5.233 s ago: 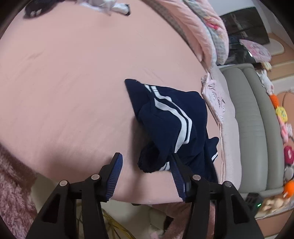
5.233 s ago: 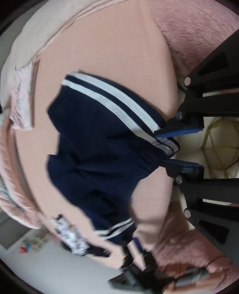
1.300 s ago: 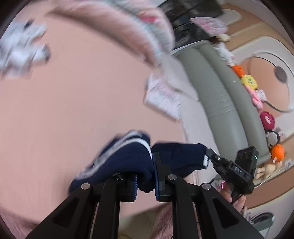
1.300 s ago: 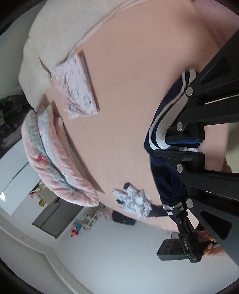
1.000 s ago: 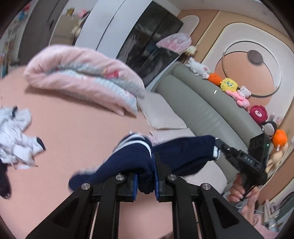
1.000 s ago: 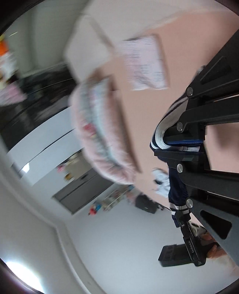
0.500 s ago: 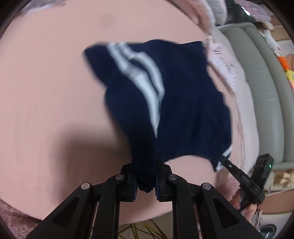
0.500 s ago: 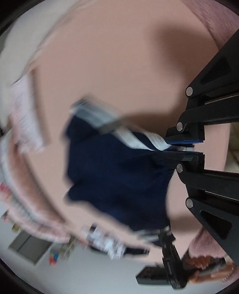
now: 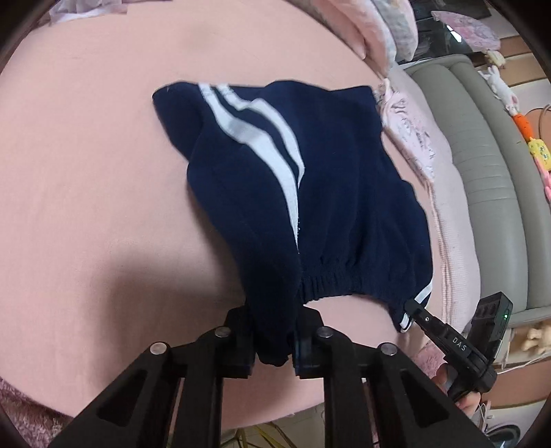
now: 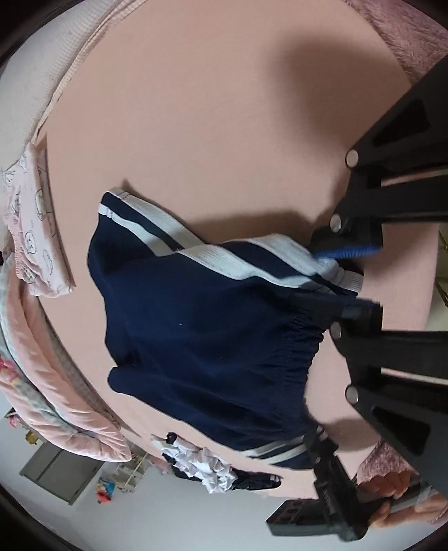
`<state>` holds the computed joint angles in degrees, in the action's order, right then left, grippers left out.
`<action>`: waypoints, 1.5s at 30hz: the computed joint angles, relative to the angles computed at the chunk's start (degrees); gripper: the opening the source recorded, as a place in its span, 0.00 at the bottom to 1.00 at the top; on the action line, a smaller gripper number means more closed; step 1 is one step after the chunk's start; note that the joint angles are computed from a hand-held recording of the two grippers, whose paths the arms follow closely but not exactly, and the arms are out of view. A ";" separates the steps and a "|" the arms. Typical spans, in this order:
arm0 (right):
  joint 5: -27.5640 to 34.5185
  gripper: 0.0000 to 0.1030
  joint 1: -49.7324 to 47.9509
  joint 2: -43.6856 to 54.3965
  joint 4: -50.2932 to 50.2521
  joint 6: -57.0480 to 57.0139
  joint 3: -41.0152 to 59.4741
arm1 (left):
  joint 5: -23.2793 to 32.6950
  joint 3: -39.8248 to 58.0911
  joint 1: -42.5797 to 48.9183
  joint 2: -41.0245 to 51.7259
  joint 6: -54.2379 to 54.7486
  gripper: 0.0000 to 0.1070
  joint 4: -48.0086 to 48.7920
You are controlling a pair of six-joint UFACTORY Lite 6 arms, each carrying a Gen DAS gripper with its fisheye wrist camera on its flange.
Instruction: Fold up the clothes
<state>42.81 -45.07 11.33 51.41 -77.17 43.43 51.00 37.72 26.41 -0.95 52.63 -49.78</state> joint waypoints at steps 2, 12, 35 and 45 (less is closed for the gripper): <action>2.30 0.07 -1.66 -1.33 -1.16 0.00 0.62 | 1.76 0.26 1.31 -1.07 0.55 0.12 1.24; 9.20 0.06 -8.24 -3.39 -3.78 -0.14 1.27 | 7.15 -1.44 4.26 -4.19 1.12 0.12 7.67; 2.85 0.12 8.91 -14.90 -5.36 2.99 4.78 | -2.61 16.81 10.20 6.40 -1.43 0.41 8.65; -8.49 0.12 28.02 8.17 -6.31 15.26 20.60 | -9.79 24.42 4.15 14.79 -2.99 0.38 7.65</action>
<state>34.32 -17.06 19.51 45.10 -61.90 64.03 41.20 62.14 30.56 13.85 49.65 -42.12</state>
